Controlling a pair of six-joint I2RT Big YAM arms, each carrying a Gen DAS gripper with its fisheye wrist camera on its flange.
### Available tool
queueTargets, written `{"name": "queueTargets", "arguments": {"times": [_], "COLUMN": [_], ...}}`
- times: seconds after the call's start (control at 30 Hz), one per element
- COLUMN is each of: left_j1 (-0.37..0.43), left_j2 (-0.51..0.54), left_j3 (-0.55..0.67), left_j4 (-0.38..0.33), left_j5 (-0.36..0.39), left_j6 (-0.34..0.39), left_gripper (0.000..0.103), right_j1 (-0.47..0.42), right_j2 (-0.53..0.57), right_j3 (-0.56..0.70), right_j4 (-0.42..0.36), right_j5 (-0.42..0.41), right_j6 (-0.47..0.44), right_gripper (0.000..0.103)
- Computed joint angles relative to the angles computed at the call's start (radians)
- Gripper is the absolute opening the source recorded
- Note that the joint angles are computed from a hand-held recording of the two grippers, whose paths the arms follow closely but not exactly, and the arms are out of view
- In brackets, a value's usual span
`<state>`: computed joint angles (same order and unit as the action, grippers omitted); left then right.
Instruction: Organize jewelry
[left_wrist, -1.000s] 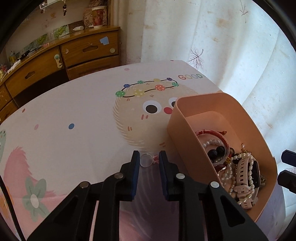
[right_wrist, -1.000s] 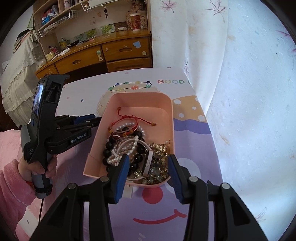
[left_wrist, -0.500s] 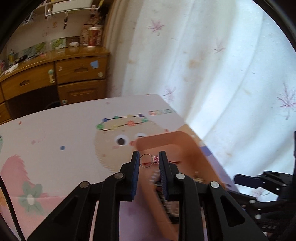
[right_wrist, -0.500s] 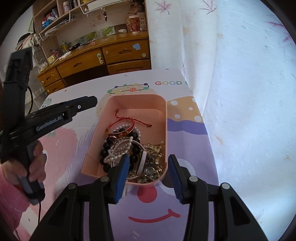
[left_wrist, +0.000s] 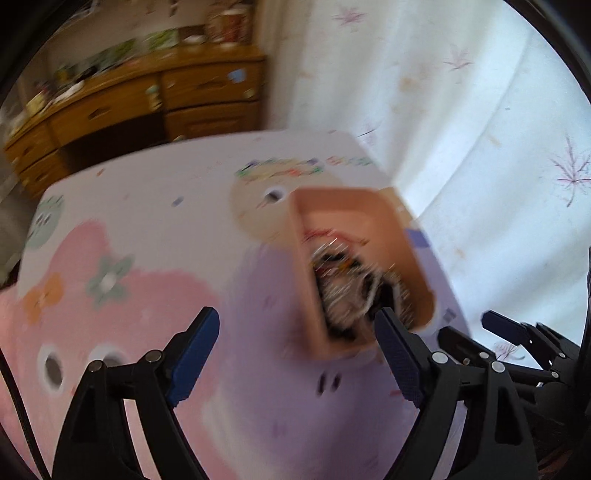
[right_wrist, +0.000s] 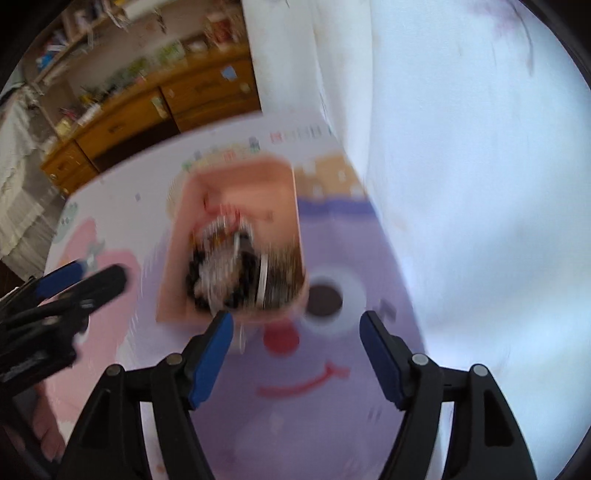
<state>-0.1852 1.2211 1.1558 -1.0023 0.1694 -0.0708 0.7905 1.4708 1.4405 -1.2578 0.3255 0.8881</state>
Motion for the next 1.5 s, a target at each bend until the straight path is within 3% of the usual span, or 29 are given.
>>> {"name": "queueTargets", "arguments": {"times": [0.1,0.23,0.33,0.4,0.53,0.63,0.7,0.83,1.0,1.33,1.5], "left_j1": [0.093,0.257,0.372,0.436,0.505,0.465,0.428,0.300,0.173,0.091,0.103], "left_j2": [-0.082,-0.209,-0.278,-0.325,-0.376,-0.382,-0.379,-0.392,-0.428,-0.431,-0.429], "left_j3": [-0.048,-0.100,-0.110,-0.106,-0.061,-0.007,0.028,0.075,0.082,0.096,0.098], "left_j4": [-0.105,-0.262,-0.372,-0.431,-0.480,-0.499,-0.505,-0.507,-0.501,-0.469,-0.468], "left_j5": [0.030,0.102,0.111,0.053,0.009,-0.017,-0.007,-0.084,-0.188,-0.268,-0.260], "left_j6": [0.002,0.038,0.094,0.099,0.093,0.050,0.016,-0.023,-0.083,-0.091,-0.072], "left_gripper": [0.085,0.085,0.085,0.085,0.085,0.097,0.098,0.098,0.102,0.102,0.102], "right_j1": [0.053,0.169,0.264,0.306,0.329,0.328,0.326,0.318,0.341,0.394,0.397], "right_j2": [-0.010,-0.017,-0.008,-0.002,0.010,0.006,-0.012,-0.040,-0.052,-0.035,-0.034], "right_j3": [-0.019,-0.017,0.005,0.021,0.091,0.169,0.203,0.237,0.246,0.311,0.316], "right_j4": [-0.018,-0.053,-0.081,-0.079,-0.094,-0.153,-0.180,-0.200,-0.228,-0.253,-0.242], "right_j5": [-0.097,-0.125,-0.134,-0.170,-0.222,-0.181,-0.142,-0.114,-0.018,0.164,0.176], "right_j6": [0.106,0.234,0.302,0.309,0.209,0.134,0.116,0.146,0.169,0.109,0.099], "right_gripper": [0.075,0.084,0.088,0.089,0.089,0.089,0.089,0.090,0.090,0.099,0.101]}}
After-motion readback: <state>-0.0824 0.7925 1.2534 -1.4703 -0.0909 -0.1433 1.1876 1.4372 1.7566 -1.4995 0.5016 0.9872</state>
